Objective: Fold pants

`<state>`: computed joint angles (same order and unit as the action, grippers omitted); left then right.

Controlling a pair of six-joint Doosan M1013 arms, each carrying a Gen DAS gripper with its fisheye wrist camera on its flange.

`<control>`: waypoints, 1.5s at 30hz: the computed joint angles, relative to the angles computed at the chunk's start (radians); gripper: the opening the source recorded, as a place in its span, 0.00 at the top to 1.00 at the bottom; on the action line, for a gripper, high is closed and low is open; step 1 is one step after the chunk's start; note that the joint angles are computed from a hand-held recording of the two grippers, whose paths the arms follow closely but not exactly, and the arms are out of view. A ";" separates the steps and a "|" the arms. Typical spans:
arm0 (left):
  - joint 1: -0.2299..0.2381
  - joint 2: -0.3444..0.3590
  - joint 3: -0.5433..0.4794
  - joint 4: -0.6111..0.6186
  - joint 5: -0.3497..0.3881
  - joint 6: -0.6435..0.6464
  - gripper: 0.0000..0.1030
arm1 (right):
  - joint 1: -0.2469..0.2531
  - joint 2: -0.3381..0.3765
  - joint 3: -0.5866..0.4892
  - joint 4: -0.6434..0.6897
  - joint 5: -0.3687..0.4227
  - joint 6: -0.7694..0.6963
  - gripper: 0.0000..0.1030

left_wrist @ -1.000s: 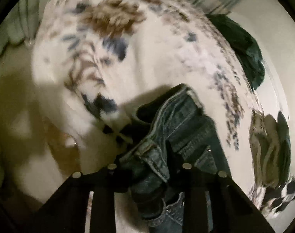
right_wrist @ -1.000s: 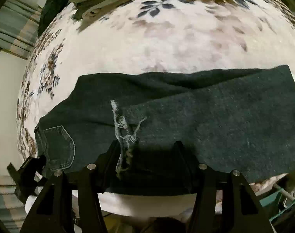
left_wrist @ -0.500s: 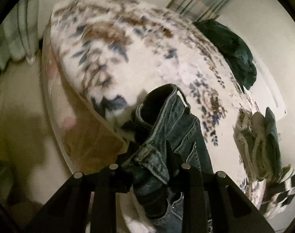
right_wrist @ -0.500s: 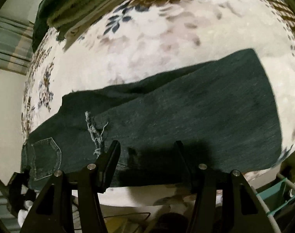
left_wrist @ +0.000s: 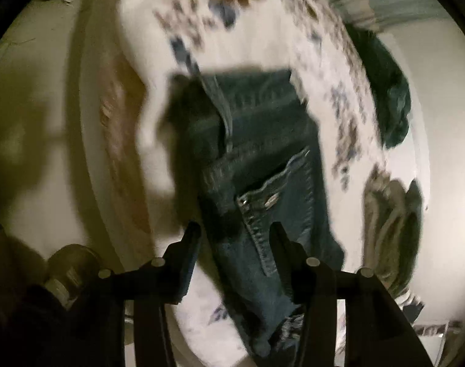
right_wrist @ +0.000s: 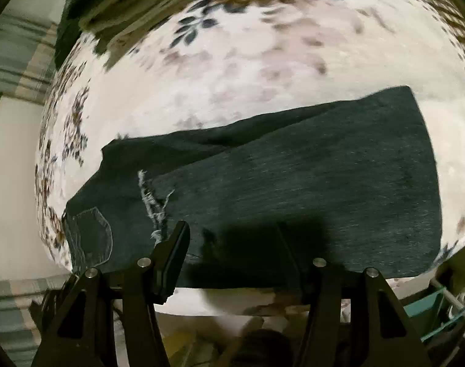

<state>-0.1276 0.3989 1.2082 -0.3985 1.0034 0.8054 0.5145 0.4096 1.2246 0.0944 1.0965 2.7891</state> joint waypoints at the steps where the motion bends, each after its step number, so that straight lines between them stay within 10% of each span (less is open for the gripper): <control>1: -0.002 0.016 -0.011 -0.006 0.017 0.005 0.58 | 0.002 0.006 -0.010 -0.002 0.007 -0.010 0.42; 21: 0.008 0.060 -0.027 0.022 -0.112 -0.067 0.47 | 0.015 0.034 -0.060 0.014 0.017 -0.074 0.42; 26: 0.017 0.079 -0.055 0.053 -0.125 -0.097 0.68 | 0.017 0.036 -0.053 0.025 0.011 -0.079 0.42; 29: -0.007 0.070 -0.073 0.147 -0.123 -0.079 0.82 | 0.019 0.034 -0.046 0.026 0.004 -0.080 0.42; 45: -0.196 -0.004 -0.238 0.327 -0.171 0.395 0.87 | -0.011 -0.113 0.154 -0.015 -0.078 0.086 0.42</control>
<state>-0.3240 0.3950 0.9705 -0.0716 0.8327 1.2005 0.5037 0.2969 1.3789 0.0790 1.0180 2.8748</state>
